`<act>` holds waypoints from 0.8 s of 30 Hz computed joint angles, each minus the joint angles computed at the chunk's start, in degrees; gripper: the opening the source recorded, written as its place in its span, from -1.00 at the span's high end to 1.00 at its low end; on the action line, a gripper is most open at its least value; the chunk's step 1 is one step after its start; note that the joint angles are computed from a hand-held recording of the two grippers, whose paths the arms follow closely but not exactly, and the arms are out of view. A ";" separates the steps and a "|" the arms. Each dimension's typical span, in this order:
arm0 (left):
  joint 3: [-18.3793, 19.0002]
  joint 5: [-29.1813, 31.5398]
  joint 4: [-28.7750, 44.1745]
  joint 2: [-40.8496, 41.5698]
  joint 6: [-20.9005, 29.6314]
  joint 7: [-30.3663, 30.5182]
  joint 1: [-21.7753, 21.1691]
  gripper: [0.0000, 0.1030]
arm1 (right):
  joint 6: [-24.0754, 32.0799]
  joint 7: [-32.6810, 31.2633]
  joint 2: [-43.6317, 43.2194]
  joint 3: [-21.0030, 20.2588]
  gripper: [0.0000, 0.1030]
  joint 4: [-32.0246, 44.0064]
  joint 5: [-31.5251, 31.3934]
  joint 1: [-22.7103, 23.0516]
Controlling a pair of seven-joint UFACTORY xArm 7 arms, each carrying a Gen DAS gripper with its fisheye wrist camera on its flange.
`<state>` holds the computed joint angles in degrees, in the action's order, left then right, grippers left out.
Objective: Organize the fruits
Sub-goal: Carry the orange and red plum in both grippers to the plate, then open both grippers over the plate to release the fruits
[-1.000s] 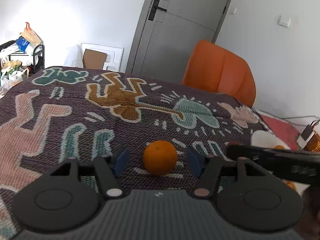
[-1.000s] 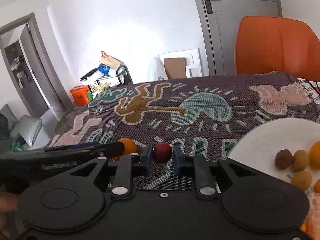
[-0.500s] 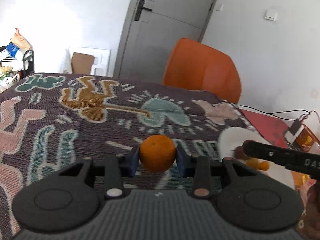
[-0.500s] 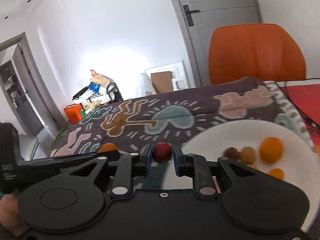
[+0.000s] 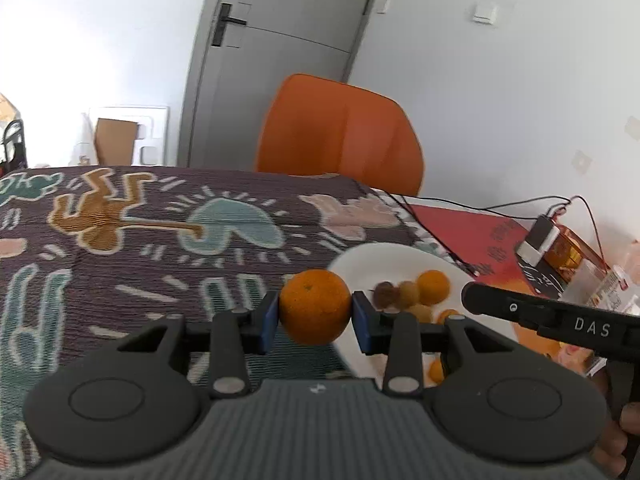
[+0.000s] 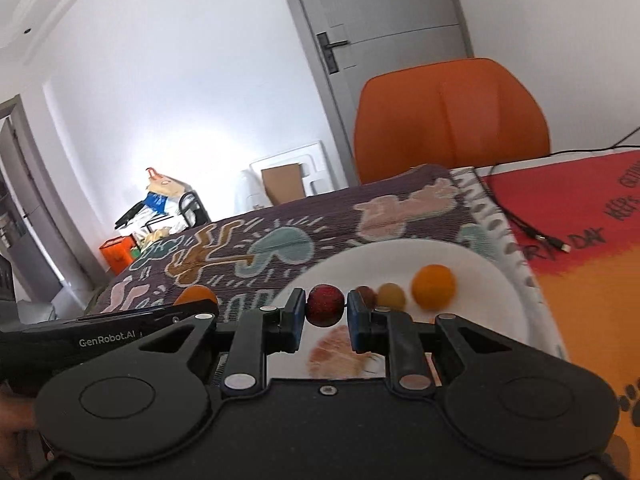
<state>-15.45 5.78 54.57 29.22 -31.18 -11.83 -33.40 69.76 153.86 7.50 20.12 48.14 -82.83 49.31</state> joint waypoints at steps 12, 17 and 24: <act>2.00 -6.25 1.56 0.01 0.94 4.08 -6.08 0.15 | 4.04 5.05 -3.00 2.83 0.60 -5.40 7.85 2.23; 2.27 -7.98 -0.66 -1.52 0.45 4.88 -6.36 0.05 | 4.67 6.61 -2.71 3.20 0.60 -5.85 8.90 2.81; 3.00 -10.83 -5.19 -5.13 -0.83 5.81 -6.50 -0.16 | 8.29 6.94 -1.79 3.63 0.06 -4.62 10.32 3.92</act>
